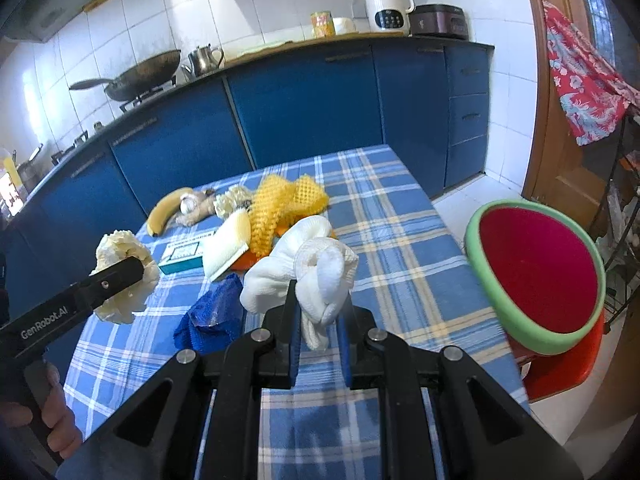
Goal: Collect trash
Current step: 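Carry the paper and glove in both tools over the red basin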
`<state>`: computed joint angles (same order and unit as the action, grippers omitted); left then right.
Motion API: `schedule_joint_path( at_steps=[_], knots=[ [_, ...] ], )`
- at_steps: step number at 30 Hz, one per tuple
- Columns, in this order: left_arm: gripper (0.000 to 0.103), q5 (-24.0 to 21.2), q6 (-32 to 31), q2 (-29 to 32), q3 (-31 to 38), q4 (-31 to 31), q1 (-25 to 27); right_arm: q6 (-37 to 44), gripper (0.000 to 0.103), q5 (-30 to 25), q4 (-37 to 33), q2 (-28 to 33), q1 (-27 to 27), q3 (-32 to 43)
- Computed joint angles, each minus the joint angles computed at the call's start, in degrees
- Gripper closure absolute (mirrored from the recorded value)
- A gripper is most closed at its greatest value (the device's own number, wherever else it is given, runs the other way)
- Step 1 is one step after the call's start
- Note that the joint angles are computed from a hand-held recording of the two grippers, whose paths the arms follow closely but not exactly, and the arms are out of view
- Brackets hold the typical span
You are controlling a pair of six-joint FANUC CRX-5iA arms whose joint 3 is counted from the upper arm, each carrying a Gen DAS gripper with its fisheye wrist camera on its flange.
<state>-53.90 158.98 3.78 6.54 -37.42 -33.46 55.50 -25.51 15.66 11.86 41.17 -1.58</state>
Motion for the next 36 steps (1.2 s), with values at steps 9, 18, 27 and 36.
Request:
schedule_joint_path(
  at_steps=[9,18,27,36],
  knots=[
    [0.062,-0.2,-3.0,2.3,5.1,-0.2,-2.2,-3.4,0.085,1.9,3.8,-5.0,-1.8,-4.0],
    [0.062,0.7,-9.0,6.3,12.0,0.9,-2.9,-9.8,0.085,4.6,12.0,-8.4,-4.2,-7.4],
    [0.062,2.1,-15.3,11.4,18.8,4.2,-2.6,-14.6,0.085,6.4,17.3,-9.1,-7.7,-8.3],
    [0.062,3.6,-22.3,17.8,25.9,9.4,-2.0,-18.1,0.085,7.1,19.5,-8.8,-11.5,-9.0]
  ],
)
